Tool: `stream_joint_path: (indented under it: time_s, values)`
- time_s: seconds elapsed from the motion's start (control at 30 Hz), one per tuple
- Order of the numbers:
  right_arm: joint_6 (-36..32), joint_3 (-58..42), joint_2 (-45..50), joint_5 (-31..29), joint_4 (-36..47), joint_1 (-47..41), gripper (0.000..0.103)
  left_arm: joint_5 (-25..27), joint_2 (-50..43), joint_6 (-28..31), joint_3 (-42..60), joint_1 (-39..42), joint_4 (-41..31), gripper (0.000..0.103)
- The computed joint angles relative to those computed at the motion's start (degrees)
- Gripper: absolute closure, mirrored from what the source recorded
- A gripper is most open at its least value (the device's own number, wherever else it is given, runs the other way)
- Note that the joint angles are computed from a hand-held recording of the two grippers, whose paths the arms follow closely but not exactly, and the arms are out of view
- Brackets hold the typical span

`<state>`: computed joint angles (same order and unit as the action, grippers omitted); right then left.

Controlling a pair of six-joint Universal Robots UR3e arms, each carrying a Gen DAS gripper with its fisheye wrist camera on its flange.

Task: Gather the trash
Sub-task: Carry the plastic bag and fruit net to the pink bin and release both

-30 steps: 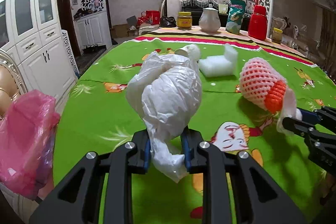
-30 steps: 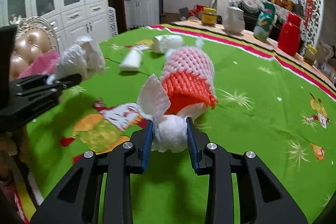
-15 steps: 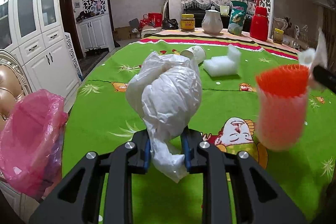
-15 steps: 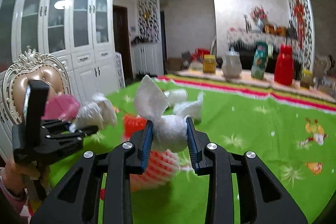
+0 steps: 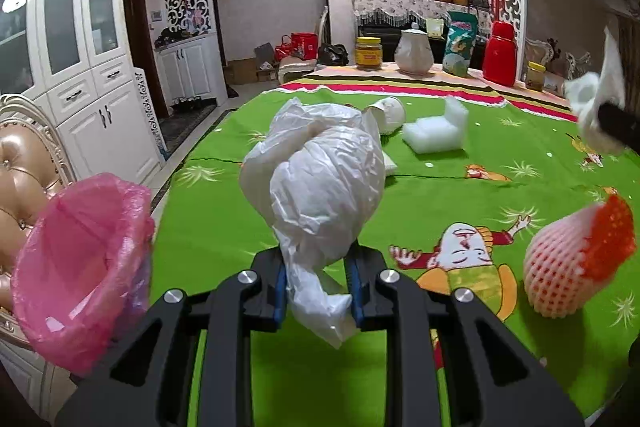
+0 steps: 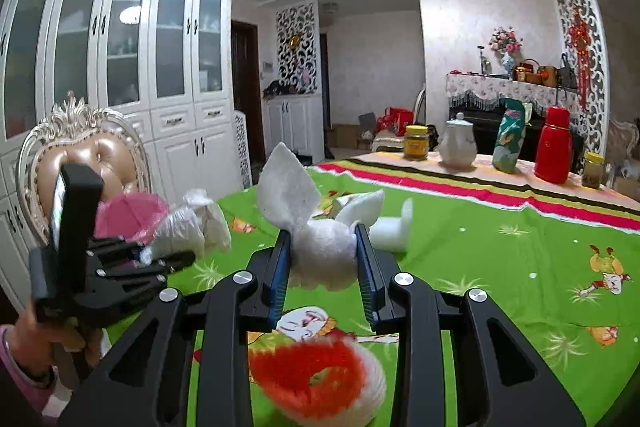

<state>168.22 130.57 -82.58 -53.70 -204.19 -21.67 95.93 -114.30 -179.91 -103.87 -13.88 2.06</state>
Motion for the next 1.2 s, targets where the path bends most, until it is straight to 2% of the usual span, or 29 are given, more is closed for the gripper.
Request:
stream_joint_path:
  time_s: [0.27,0.53,0.8,1.2]
  values:
    - [0.1,-7.9,3.5,-4.2,4.0,9.7,0.072,-0.2,5.7,0.5,-6.7,4.4,3.4,0.080]
    - [1.4,-19.2,11.2,-9.5,8.1,20.5,0.072,-2.1,13.0,1.6,-13.9,12.5,6.2,0.080]
    - [1.6,-32.0,19.5,-13.1,13.9,30.0,0.072,-7.2,19.2,3.6,-21.6,23.8,8.0,0.080]
    - [3.4,-53.7,31.7,-15.7,25.8,38.6,0.072,-13.9,20.2,6.4,-25.8,36.6,9.8,0.080]
